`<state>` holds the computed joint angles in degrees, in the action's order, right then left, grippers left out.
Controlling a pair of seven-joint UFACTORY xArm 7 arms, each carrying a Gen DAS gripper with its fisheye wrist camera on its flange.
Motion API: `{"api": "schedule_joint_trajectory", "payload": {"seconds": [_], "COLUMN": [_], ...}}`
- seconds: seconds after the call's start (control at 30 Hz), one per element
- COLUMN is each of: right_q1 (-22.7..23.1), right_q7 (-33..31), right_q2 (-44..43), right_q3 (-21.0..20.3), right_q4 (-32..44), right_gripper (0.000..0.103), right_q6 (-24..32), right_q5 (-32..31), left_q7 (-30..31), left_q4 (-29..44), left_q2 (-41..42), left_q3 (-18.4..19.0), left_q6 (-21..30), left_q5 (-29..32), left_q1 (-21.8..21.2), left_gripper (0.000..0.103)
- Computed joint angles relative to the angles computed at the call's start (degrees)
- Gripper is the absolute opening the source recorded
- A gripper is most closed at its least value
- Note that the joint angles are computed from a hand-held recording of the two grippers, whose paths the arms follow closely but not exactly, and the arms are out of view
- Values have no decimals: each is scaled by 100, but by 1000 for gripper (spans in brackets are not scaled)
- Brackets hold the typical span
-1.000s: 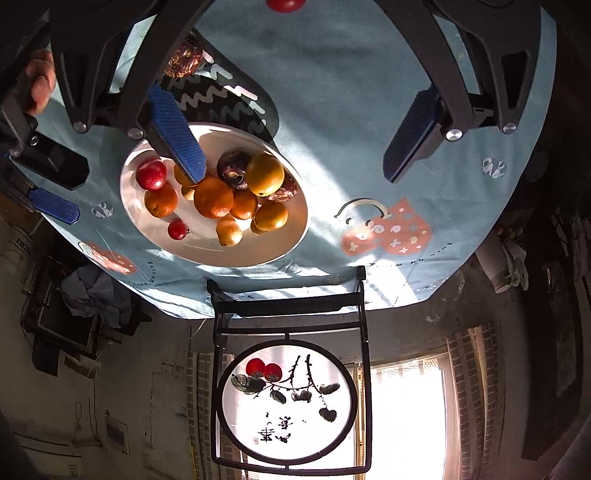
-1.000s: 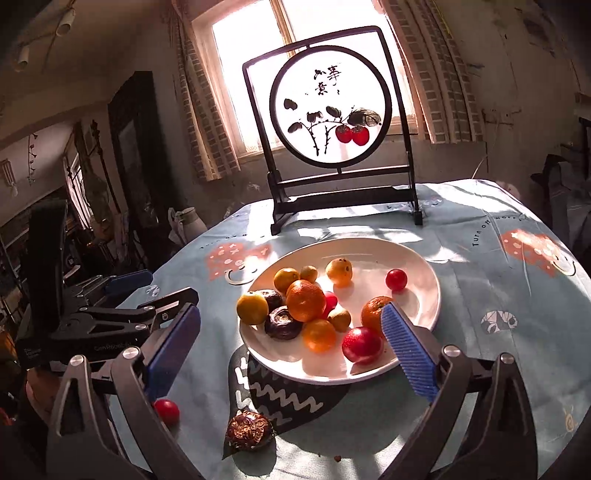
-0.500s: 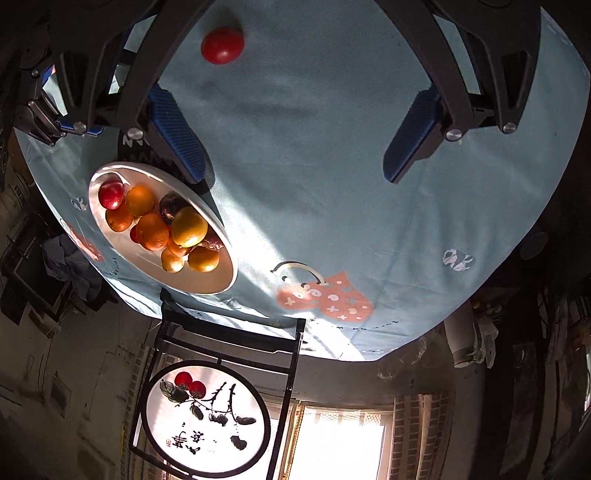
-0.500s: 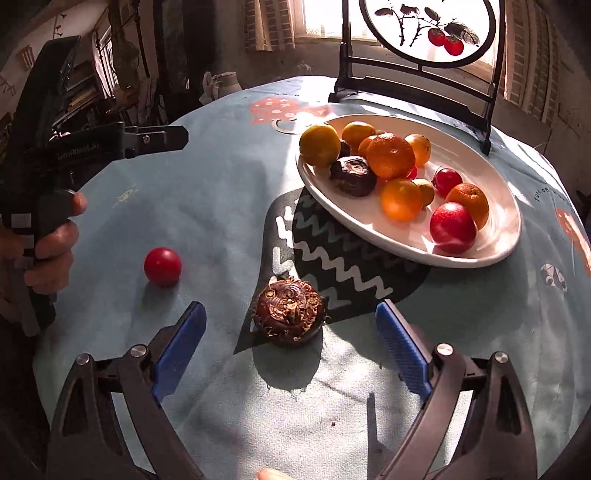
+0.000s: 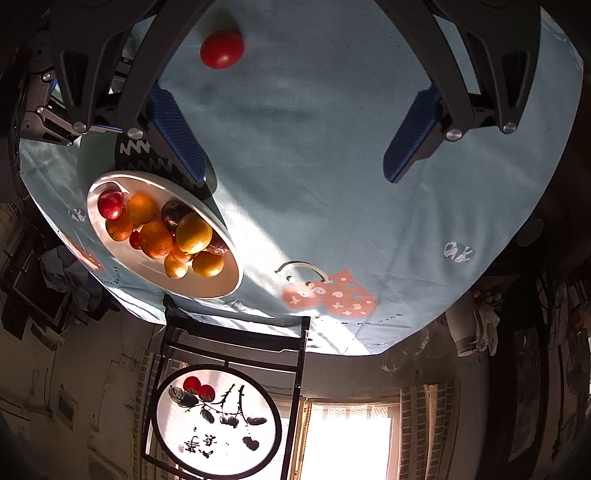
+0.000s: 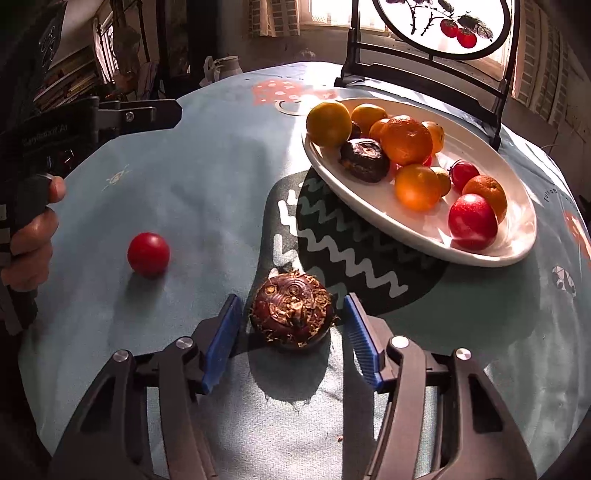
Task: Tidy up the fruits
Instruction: 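Grasp the dark brown fruit with the right tool while the left tool grasps the red tomato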
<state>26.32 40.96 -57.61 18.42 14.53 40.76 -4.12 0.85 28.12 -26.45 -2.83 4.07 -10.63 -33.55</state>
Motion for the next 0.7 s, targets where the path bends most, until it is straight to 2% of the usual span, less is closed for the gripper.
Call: {"api": "schedule_joint_trajectory", "payload": {"seconds": [0.13, 0.2, 0.27, 0.33, 0.4, 0.53, 0.7], "right_q1": [-2, 37, 6, -109, -235, -383, -397], "right_q7": [-16, -10, 74, 232, 390, 582, 611], "right_q2": [-23, -130, -393, -824, -1282, -1796, -1759], "right_q3": [2, -57, -127, -137, -136, -216, -204], "right_q4": [-22, -71, -163, -265, -368, -505, -497], "right_gripper": [44, 44, 44, 44, 44, 44, 44], "right_q6": [-64, -73, -92, -50, 21, 208, 307], "right_q5": [-19, 30, 89, 102, 94, 168, 223], "left_q7": [11, 114, 498, 1196, 1796, 2529, 2824], "left_q4": [11, 16, 34, 34, -29, -280, -320], "left_q2": [8, -2, -49, -177, -361, -670, -590], "left_q3": [52, 186, 633, 1219, 1467, 1372, 951], "left_q6": [22, 83, 256, 534, 815, 1153, 1549], "left_q5": [-37, -101, -361, -773, -983, -1120, -1192], "left_q1": [-48, -183, -675, -1369, -1741, -1920, -1593], "left_gripper": [99, 99, 99, 98, 97, 86, 70]}}
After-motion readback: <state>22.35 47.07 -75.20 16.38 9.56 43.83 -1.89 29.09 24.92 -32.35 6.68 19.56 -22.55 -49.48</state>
